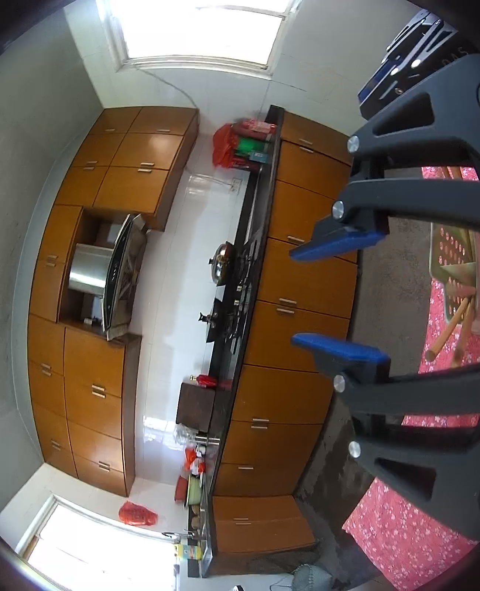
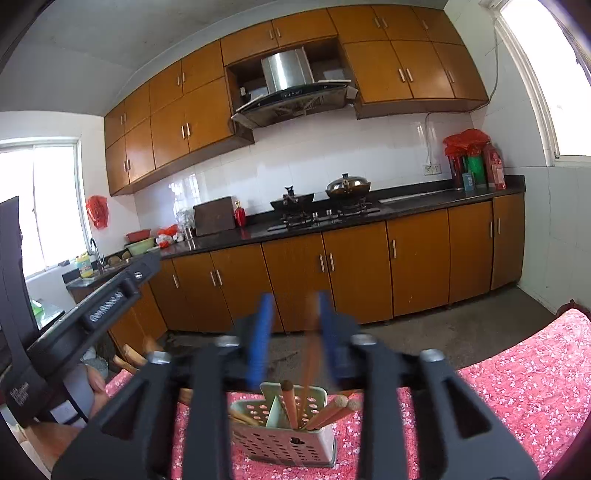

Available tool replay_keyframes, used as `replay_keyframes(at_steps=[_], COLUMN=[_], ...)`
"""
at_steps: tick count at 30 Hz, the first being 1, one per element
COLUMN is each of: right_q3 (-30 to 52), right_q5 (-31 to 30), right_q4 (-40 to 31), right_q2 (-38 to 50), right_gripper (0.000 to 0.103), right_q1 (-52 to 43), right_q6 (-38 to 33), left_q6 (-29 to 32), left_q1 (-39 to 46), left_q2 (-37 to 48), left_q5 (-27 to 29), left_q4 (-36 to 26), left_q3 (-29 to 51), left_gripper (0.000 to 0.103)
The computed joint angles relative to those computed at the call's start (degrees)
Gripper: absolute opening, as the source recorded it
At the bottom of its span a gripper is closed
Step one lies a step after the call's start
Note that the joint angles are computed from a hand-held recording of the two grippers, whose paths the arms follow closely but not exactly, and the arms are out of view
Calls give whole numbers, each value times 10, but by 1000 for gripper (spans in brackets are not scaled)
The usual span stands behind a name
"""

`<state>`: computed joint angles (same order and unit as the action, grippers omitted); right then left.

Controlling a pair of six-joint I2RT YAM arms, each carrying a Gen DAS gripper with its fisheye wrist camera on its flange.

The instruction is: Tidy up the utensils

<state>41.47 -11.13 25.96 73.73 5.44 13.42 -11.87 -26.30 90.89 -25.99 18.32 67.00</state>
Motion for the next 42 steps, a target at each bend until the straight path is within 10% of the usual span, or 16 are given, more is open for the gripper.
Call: replay_keyframes(at_steps=[5, 13, 20, 29, 36, 42], right_q3=[-5, -46, -106, -207, -294, -330], right_q5=[9, 44, 136, 207, 405, 404], right_q4=[-31, -103, -221, -367, -408, -485], right_q2=[-53, -195, -353, -534, -665, -715], right_gripper=[39, 101, 101, 101, 101, 101], right_q1=[-5, -11, 25, 84, 274, 300], right_q6=[-9, -43, -66, -19, -32, 14], left_q6=[-5, 47, 105, 20, -84, -174], left_q1=[22, 38, -36, -238, -338, -414], left_q2=[-69, -267, -478, -626, -597, -546], left_q5=[10, 15, -84, -282, -338, -374], left_q4=[-41, -89, -184, -320, -355, -371], left_q3=[-28, -158, -286, -392, -442, -478], left_gripper=[56, 99, 99, 99, 99, 99])
